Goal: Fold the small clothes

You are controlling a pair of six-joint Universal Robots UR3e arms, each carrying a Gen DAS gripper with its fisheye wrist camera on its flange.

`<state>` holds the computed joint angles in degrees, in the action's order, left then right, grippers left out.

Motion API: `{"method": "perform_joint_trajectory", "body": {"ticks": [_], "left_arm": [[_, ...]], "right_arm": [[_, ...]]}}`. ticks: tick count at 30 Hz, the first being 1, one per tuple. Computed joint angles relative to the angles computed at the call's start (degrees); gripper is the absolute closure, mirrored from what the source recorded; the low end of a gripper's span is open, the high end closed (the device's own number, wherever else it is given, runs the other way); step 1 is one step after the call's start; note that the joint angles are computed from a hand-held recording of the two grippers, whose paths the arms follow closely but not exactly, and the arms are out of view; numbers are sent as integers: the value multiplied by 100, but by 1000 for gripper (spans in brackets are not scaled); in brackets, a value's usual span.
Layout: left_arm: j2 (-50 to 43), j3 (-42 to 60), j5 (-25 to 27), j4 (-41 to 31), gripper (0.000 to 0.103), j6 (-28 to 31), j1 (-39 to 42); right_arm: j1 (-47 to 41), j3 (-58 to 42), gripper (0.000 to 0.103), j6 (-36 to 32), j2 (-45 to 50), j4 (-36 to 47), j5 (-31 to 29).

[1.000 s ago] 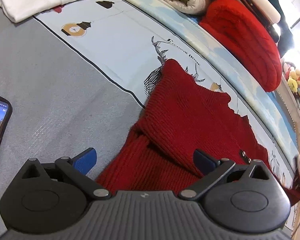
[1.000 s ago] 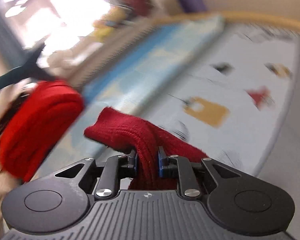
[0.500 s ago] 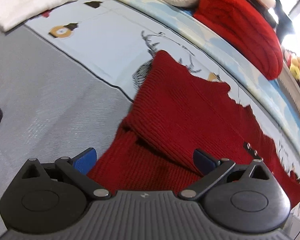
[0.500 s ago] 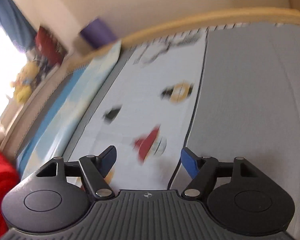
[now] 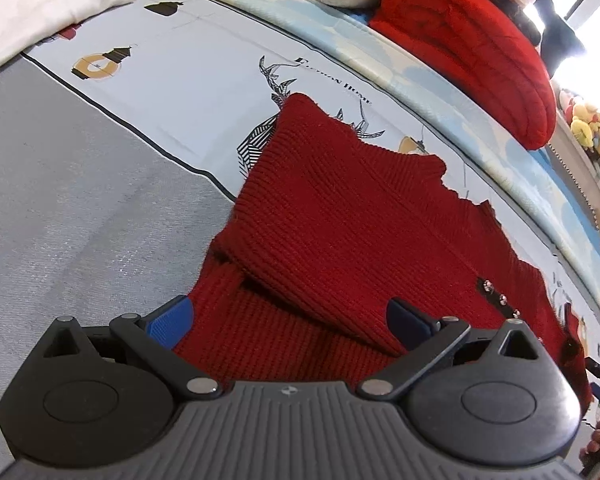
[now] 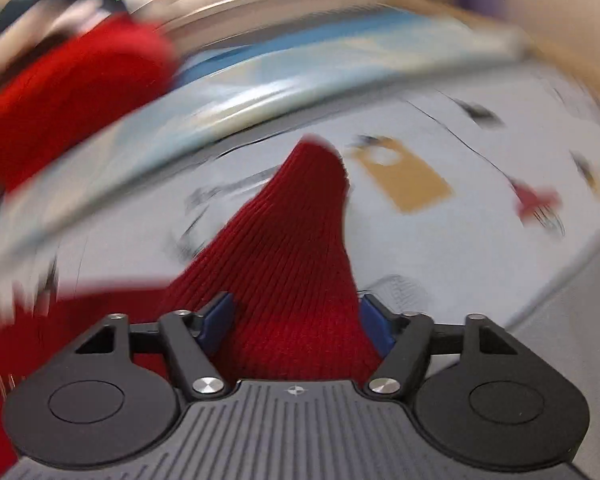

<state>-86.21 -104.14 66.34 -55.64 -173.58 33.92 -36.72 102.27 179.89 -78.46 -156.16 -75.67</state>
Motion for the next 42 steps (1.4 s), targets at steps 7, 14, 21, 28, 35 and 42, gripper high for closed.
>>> {"method": "perform_joint_trajectory", "body": {"ticks": [7, 14, 21, 28, 35, 42], "left_arm": [[82, -80, 12, -21, 0, 94, 77], [-84, 2, 101, 126, 0, 34, -148], [-191, 49, 127, 108, 0, 3, -293], [-97, 15, 80, 134, 0, -114, -205], [36, -135, 197, 220, 0, -82, -192], [-108, 23, 73, 152, 0, -205, -232]], "right_arm": [[-799, -696, 14, 1256, 527, 563, 622], [-1077, -1875, 23, 1806, 1422, 1734, 1815], [-799, -2077, 84, 1467, 1245, 2009, 1679], [-1475, 650, 85, 2518, -970, -604, 87], [-3544, 2233, 88, 2416, -1653, -69, 520], [-4393, 2988, 29, 2004, -2413, 966, 2539]]}}
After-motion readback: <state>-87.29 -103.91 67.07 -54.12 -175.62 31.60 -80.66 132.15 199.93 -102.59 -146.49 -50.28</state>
